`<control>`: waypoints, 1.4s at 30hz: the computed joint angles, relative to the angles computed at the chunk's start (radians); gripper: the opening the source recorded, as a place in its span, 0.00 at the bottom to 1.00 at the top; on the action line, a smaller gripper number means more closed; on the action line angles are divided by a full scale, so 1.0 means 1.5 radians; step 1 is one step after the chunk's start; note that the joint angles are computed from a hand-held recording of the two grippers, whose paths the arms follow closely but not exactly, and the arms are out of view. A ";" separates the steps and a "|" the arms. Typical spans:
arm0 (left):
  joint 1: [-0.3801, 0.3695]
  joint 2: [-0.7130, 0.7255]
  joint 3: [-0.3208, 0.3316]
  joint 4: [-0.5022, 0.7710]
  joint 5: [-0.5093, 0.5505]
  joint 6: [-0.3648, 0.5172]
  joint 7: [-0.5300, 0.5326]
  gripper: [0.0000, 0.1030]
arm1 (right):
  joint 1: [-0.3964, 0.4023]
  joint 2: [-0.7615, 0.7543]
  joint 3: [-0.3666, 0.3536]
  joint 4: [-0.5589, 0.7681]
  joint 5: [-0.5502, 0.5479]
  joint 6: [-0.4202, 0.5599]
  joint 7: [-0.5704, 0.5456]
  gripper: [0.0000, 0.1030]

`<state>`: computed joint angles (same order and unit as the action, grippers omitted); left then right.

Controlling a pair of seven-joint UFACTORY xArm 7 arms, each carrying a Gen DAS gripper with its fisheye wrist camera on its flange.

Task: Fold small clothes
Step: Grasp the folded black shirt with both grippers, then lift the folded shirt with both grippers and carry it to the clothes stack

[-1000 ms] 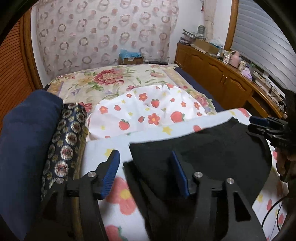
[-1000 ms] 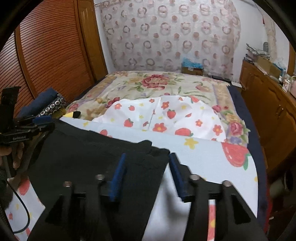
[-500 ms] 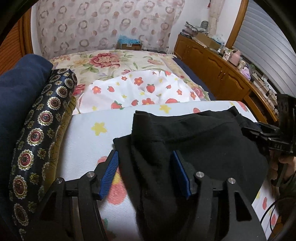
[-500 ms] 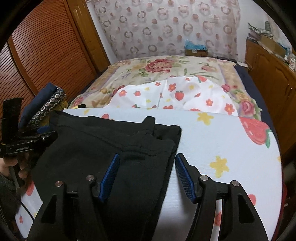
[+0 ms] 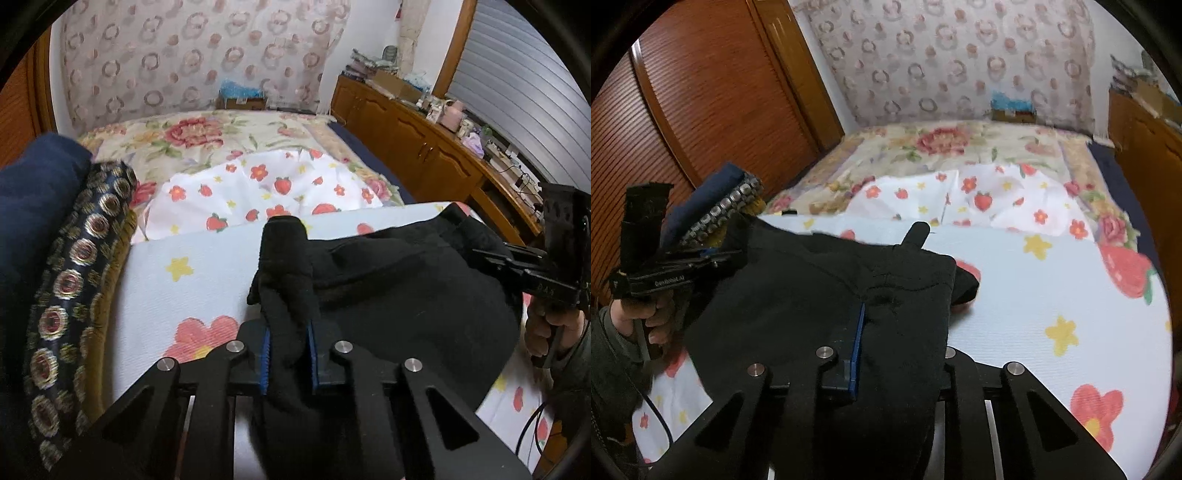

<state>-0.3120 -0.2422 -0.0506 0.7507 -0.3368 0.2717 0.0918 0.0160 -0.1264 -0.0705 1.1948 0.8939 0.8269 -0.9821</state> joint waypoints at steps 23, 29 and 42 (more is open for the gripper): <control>0.059 -0.392 0.006 -0.155 0.117 -0.036 -0.119 0.14 | 0.150 -0.181 -0.057 -0.098 0.158 -0.099 -0.241 0.15; 0.134 -0.471 0.020 -0.189 0.152 -0.013 -0.156 0.14 | 0.182 -0.105 -0.012 0.009 0.151 -0.103 -0.276 0.15; 0.221 -0.539 0.093 -0.319 0.144 -0.045 -0.185 0.14 | 0.196 0.176 0.150 0.300 -0.103 -0.141 -0.143 0.15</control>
